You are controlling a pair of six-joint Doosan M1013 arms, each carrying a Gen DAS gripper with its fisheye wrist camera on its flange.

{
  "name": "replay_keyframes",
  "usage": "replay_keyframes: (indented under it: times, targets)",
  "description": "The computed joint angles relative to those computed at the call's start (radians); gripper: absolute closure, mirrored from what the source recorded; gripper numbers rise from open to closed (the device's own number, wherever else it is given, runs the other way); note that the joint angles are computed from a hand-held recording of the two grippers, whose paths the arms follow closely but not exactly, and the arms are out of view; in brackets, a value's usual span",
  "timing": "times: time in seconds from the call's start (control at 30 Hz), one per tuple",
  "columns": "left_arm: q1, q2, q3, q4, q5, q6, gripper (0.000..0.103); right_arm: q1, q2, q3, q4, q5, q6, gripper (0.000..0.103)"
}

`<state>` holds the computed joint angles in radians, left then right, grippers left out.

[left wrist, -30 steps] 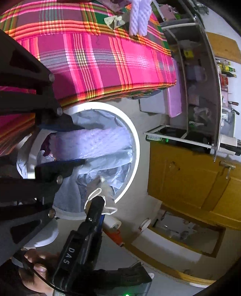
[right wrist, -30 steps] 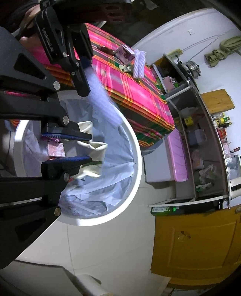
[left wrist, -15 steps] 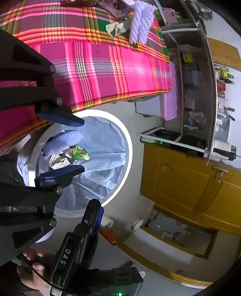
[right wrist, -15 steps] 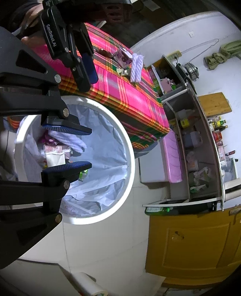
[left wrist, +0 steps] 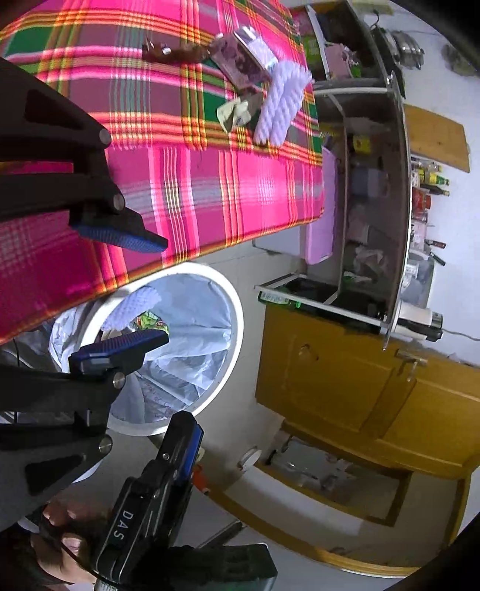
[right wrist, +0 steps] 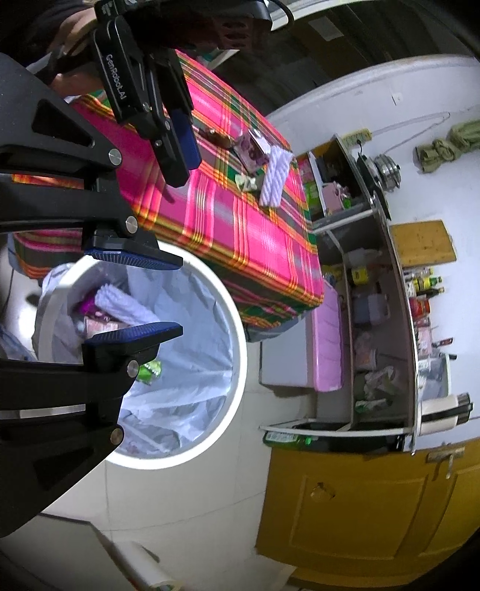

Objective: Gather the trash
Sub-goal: 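Move both tools back over the table toward the remaining wrappers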

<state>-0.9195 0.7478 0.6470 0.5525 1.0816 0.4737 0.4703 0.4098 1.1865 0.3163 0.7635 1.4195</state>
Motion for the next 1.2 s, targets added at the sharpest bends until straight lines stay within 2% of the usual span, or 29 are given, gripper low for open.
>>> replay_keyframes:
  times: [0.53, 0.9, 0.97, 1.1, 1.2]
  targets:
    - [-0.023, -0.113, 0.189, 0.147, -0.002, -0.189, 0.06, 0.033, 0.004, -0.015, 0.054, 0.009, -0.097, 0.073]
    - [-0.022, -0.192, 0.332, 0.227, 0.053, -0.341, 0.06, 0.055, 0.048, -0.073, 0.124, 0.066, -0.179, 0.073]
    - [-0.017, -0.203, 0.349, 0.237, 0.066, -0.366, 0.06, 0.059, 0.059, -0.089, 0.132, 0.077, -0.188, 0.072]
    - [-0.009, -0.22, 0.376, 0.251, 0.089, -0.405, 0.06, 0.067, 0.075, -0.113, 0.143, 0.092, -0.201, 0.061]
    - [0.002, -0.227, 0.387, 0.251, 0.103, -0.422, 0.06, 0.071, 0.089, -0.133, 0.143, 0.106, -0.203, 0.06]
